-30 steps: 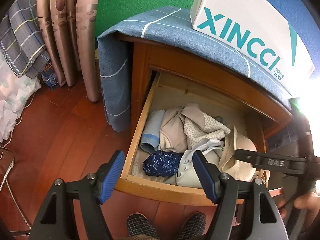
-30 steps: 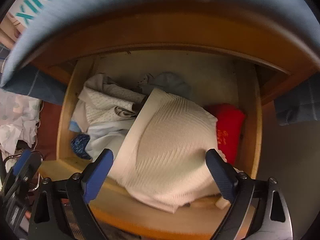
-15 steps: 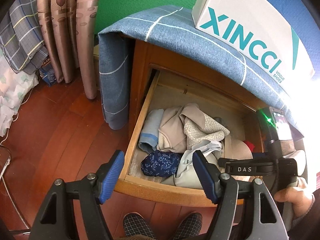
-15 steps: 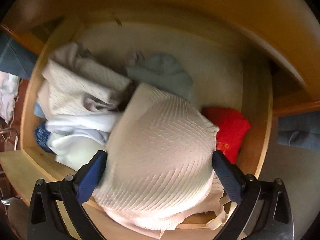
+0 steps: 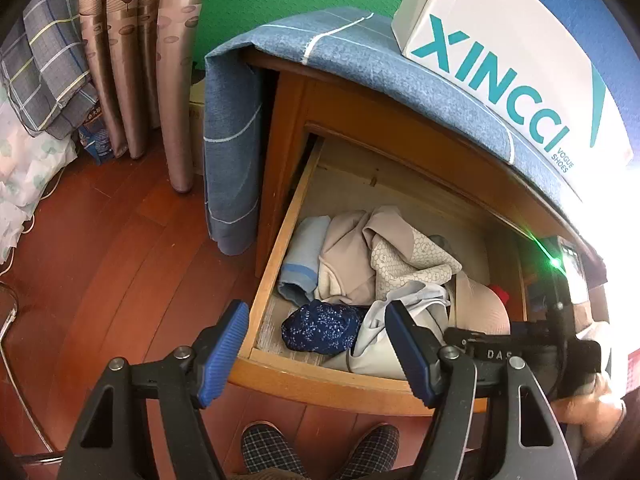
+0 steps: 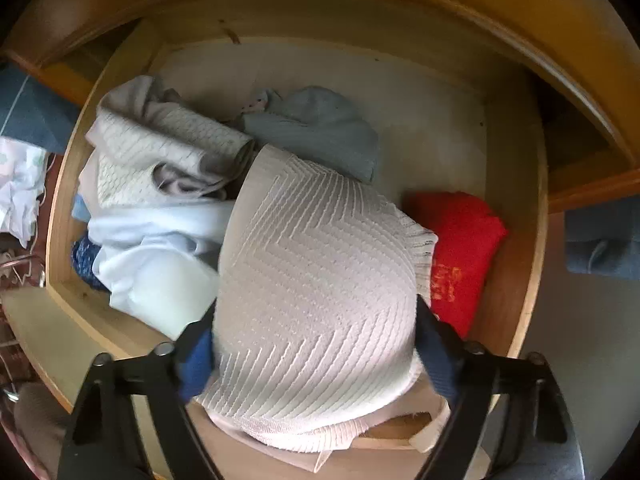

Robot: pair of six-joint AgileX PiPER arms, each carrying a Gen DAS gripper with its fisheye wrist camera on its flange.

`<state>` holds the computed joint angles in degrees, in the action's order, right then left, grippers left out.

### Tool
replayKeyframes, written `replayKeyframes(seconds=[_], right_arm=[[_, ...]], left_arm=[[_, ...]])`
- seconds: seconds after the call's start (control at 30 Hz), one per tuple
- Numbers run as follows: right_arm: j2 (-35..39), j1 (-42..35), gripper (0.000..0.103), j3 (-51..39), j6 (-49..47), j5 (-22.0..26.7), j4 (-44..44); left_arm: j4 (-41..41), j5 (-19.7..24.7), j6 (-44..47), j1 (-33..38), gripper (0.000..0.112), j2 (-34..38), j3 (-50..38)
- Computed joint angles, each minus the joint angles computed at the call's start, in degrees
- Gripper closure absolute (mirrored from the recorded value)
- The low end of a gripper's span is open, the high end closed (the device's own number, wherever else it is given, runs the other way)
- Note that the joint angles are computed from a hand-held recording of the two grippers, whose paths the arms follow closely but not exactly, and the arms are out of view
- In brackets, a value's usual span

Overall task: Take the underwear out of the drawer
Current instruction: 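Close the right tool on the beige bra cup, then grasp the pale blue underwear with the left tool while the right tool holds the bra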

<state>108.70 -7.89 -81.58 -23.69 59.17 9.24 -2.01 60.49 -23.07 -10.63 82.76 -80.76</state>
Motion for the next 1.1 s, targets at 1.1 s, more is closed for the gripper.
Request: replayKeyframes(seconds=[1.1], right_arm=[[-14.23, -20.65, 0.058, 9.98, -15.71, 0.42, 23.08]], left_arm=[[-8.3, 8.25, 17.16, -2.25, 0.04, 9.13, -11.3]])
